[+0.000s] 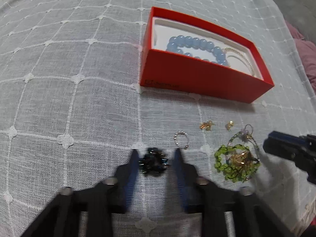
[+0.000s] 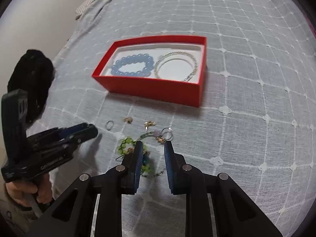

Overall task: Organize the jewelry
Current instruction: 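Grasp the black carved charm with the left tool while the right tool approaches the green bracelet, then close the right tool on the green bead bracelet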

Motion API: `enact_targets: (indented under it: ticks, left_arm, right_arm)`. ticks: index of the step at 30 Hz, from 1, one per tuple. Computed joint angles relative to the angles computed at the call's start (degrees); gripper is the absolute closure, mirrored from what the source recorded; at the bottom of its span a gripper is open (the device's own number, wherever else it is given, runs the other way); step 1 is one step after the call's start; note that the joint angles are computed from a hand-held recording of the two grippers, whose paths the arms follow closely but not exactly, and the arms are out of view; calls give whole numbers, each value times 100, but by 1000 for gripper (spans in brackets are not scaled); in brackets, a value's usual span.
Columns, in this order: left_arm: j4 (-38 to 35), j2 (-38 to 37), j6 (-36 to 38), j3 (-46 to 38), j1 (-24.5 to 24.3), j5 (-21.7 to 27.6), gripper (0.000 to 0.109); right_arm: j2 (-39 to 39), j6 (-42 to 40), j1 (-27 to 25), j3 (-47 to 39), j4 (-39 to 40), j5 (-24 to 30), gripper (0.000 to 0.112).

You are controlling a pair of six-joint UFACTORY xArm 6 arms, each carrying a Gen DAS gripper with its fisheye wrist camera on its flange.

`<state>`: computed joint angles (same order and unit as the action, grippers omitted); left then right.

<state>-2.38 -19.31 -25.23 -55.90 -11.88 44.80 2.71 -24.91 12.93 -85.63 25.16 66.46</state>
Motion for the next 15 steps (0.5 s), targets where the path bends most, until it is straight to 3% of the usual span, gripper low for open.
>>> enact_targets:
  ticks: [5, 15]
  left_arm:
    - [-74, -82, 13, 63, 33, -146, 88]
    - [-212, -119, 120, 62, 56, -184, 88]
  right_arm:
    - [32, -298, 2, -66, 58, 275, 89]
    - [-41, -884, 211, 165, -296, 85, 91]
